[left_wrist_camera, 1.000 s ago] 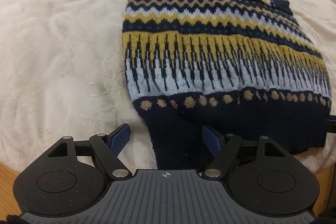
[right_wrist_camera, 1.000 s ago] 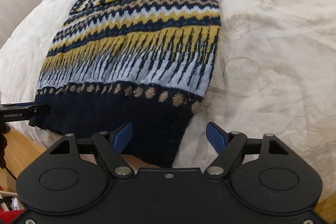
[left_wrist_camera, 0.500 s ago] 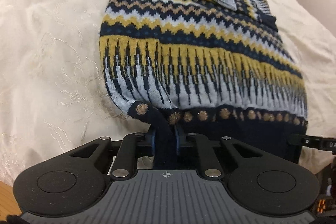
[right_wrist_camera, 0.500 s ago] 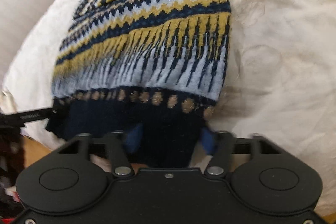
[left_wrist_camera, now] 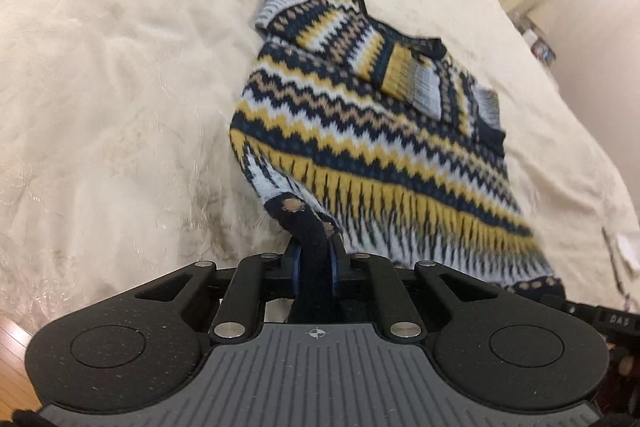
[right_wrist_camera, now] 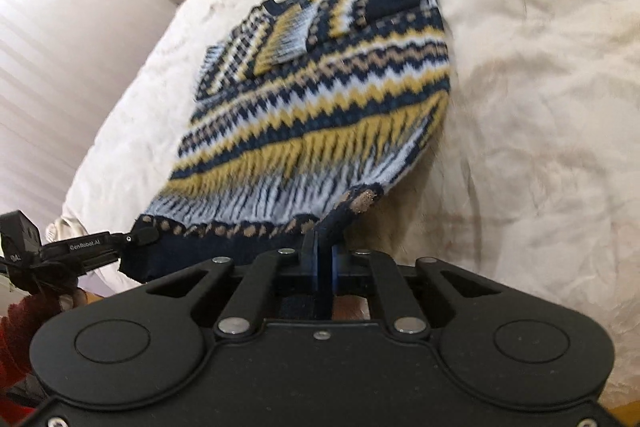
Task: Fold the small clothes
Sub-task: 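Lift the hem with both grippers and fold it over toward the collar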
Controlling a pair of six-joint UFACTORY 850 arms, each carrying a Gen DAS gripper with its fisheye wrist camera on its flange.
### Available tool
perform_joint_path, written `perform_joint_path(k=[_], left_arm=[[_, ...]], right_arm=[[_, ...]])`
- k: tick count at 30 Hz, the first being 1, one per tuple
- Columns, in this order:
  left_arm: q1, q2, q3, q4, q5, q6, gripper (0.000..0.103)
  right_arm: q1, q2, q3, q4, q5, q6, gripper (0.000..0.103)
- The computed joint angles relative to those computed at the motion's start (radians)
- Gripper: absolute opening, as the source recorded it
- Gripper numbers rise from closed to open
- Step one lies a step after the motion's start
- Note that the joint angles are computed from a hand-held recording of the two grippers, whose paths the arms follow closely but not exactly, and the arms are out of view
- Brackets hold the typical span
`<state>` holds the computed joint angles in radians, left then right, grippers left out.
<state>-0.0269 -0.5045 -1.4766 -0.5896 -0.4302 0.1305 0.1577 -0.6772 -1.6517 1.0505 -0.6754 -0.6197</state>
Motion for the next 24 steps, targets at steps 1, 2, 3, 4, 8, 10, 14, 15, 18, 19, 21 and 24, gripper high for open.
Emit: perform_joint_path(k=[1,2,3,4,8,10,14,15,18,19,21,24], left_arm=[[0.0,-0.001,-0.005,-0.001,0.001,-0.005,0.012],[-0.001,0.0,-0.006,0.014,0.007,-0.018,0.012],[-0.001,0.002,-0.003,0.027,0.013,-0.026,0.012],[-0.001,0.003,-0.002,0.04,0.014,-0.036,0.012],[0.002,-0.001,0.005,0.13,0.004,-0.123,0.012],[0.004,-0.017,-0.008,0.158,-0.041,-0.127,0.013],[-0.007,-0.039,-0.018,0.248,-0.099,-0.154,0.032],[-0.012,-0.039,-0.013,0.282,-0.102,-0.175,0.036],[-0.024,-0.021,0.024,0.351,-0.067,-0.211,0.044],[-0.028,-0.02,0.029,0.365,-0.063,-0.217,0.047],[-0.03,-0.023,0.029,0.333,-0.064,-0.189,0.052],[-0.028,-0.05,0.003,0.197,-0.085,-0.059,0.051]], right_arm=[[0.0,-0.004,-0.01,0.004,-0.004,-0.003,0.013],[0.0,-0.009,-0.018,0.006,-0.007,-0.005,0.013],[0.0,-0.015,-0.027,0.001,-0.011,-0.006,0.013],[0.001,-0.02,-0.036,-0.014,-0.015,0.002,0.013],[0.0,-0.028,-0.037,-0.046,-0.024,0.042,0.013],[0.002,-0.032,-0.038,-0.075,-0.035,0.059,0.013],[0.003,-0.043,-0.043,-0.125,-0.052,0.099,0.014],[0.005,-0.045,-0.044,-0.137,-0.051,0.105,0.015],[0.009,-0.051,-0.05,-0.179,-0.057,0.122,0.016],[0.01,-0.051,-0.05,-0.189,-0.059,0.124,0.016],[0.01,-0.049,-0.045,-0.197,-0.059,0.125,0.017],[0.011,-0.048,-0.041,-0.204,-0.06,0.135,0.018]])
